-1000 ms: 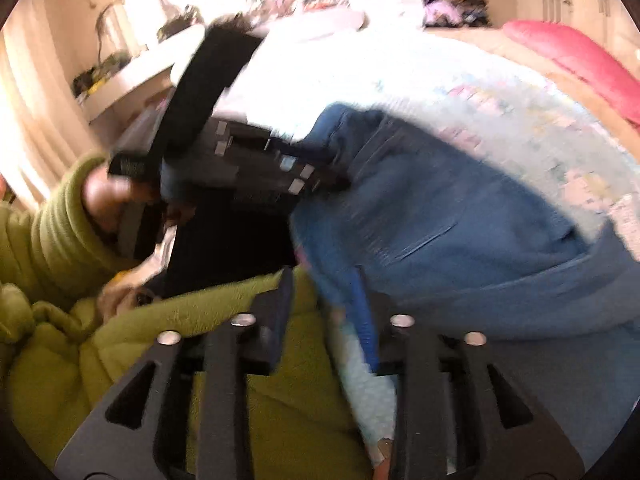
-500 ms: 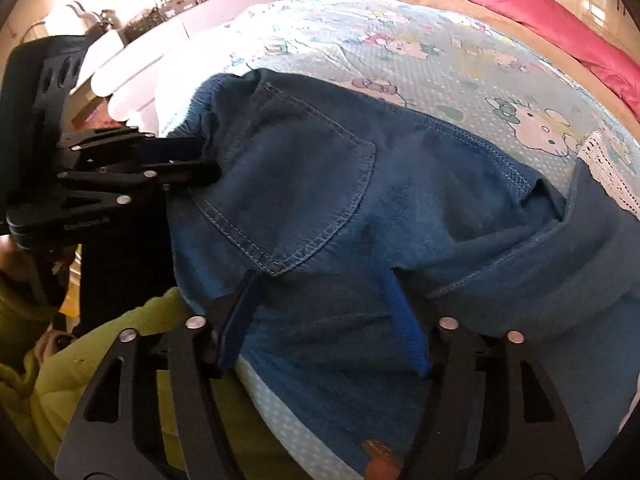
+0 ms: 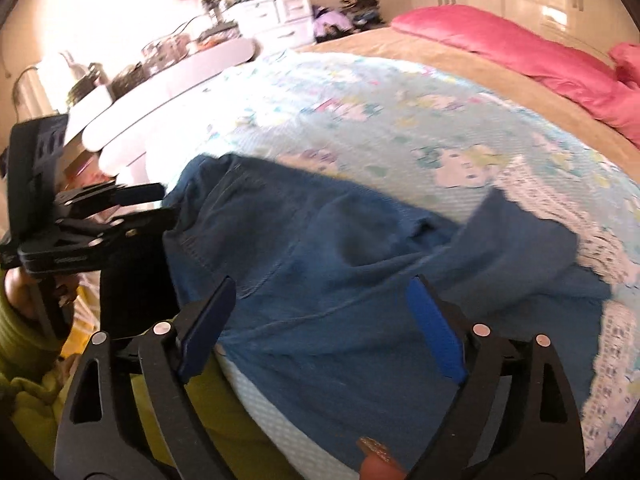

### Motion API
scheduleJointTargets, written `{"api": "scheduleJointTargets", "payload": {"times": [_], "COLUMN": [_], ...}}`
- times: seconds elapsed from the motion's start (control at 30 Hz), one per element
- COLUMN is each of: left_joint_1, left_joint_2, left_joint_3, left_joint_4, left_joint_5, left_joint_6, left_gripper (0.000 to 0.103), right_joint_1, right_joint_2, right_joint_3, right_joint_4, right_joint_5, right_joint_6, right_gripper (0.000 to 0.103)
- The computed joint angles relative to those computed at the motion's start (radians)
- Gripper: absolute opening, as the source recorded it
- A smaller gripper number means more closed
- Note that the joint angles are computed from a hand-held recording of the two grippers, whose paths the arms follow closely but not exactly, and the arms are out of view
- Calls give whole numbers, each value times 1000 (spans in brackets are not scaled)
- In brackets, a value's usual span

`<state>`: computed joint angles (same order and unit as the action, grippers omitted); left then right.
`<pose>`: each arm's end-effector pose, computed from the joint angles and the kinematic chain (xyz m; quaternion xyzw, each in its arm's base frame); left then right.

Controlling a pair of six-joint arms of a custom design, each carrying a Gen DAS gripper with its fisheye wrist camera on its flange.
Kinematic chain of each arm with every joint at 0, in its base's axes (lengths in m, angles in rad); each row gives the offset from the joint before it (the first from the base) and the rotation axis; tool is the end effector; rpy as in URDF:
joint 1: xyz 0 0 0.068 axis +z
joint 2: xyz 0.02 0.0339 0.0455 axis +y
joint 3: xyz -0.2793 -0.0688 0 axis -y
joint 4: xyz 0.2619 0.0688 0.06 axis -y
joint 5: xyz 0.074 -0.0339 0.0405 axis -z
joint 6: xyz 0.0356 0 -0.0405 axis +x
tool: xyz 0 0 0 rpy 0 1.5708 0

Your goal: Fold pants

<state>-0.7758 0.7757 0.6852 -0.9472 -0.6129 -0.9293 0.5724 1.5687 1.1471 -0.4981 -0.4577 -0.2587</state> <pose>0.1138 -0.0829 0.2563 -0.1497 0.9109 0.0024 0.3844 0.2833 0.2013 0.2561 -0.4389 0.8150 0.2610 0.2741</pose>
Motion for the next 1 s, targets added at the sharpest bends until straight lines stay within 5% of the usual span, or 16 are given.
{"api": "scheduleJointTargets", "payload": {"times": [0.27, 0.67, 0.9, 1.0], "left_joint_1": [-57, 53, 138, 205], "left_joint_2": [95, 323, 526, 595], "left_joint_3": [55, 41, 112, 128], "left_joint_4": [67, 367, 473, 532], "left_joint_5": [27, 315, 431, 529], "left_joint_6": [14, 172, 272, 285], "left_gripper": [71, 71, 62, 49], "right_joint_1": [-120, -187, -115, -80], "right_joint_2": [-29, 78, 269, 391], "right_joint_3": [1, 107, 343, 479], "right_joint_4": [46, 36, -5, -50], "right_joint_5": [3, 36, 188, 266], "right_joint_6": [30, 75, 64, 53], "right_gripper": [90, 93, 93, 93]}}
